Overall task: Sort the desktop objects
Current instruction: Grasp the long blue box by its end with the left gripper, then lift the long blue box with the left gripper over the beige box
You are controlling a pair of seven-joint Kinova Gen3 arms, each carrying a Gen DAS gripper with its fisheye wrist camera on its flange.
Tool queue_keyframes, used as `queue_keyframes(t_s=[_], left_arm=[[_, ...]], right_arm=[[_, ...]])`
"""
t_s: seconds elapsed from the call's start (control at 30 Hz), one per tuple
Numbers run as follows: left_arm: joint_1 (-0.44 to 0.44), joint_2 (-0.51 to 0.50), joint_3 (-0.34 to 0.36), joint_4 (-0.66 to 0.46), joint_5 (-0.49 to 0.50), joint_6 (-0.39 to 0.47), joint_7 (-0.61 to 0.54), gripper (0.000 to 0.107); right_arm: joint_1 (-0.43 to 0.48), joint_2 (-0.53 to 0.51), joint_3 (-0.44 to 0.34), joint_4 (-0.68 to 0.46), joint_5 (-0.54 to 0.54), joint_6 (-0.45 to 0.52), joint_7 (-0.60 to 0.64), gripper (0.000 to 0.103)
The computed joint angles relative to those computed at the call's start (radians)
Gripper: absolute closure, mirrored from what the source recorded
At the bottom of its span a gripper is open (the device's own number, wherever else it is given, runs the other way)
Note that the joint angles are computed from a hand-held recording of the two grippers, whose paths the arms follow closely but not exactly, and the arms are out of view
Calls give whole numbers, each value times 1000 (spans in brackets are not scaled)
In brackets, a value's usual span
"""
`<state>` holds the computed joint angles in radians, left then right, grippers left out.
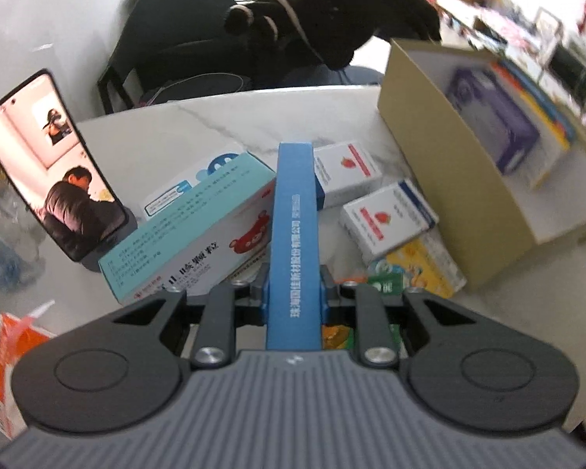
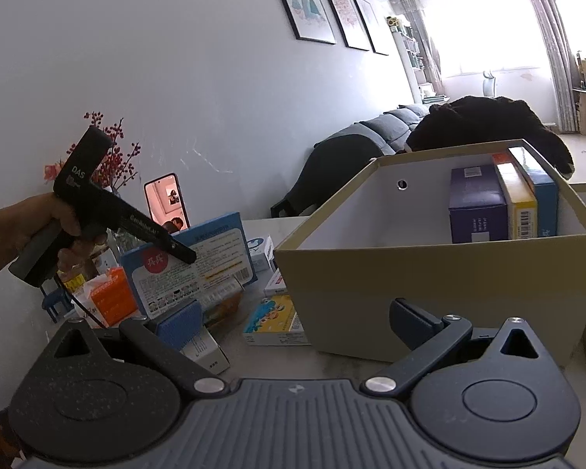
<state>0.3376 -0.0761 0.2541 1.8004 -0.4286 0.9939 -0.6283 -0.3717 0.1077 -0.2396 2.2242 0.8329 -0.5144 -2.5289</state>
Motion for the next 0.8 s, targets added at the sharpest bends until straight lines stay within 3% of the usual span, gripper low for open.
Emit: queue_keyframes(t_s=[0.47,0.6,0.8], left_arm=[[3,18,17,-63,-61,-18,212,87],[8,28,4,-95,-47,-51,222,87],[49,81,3,-163,-110,-75,274,87]], right_arm=[[33,-21,32,55,4,-71,-11,0],[40,-31,40,68,10,-86,-15,0],[46,-48,54,89,6,-101,-17,0]])
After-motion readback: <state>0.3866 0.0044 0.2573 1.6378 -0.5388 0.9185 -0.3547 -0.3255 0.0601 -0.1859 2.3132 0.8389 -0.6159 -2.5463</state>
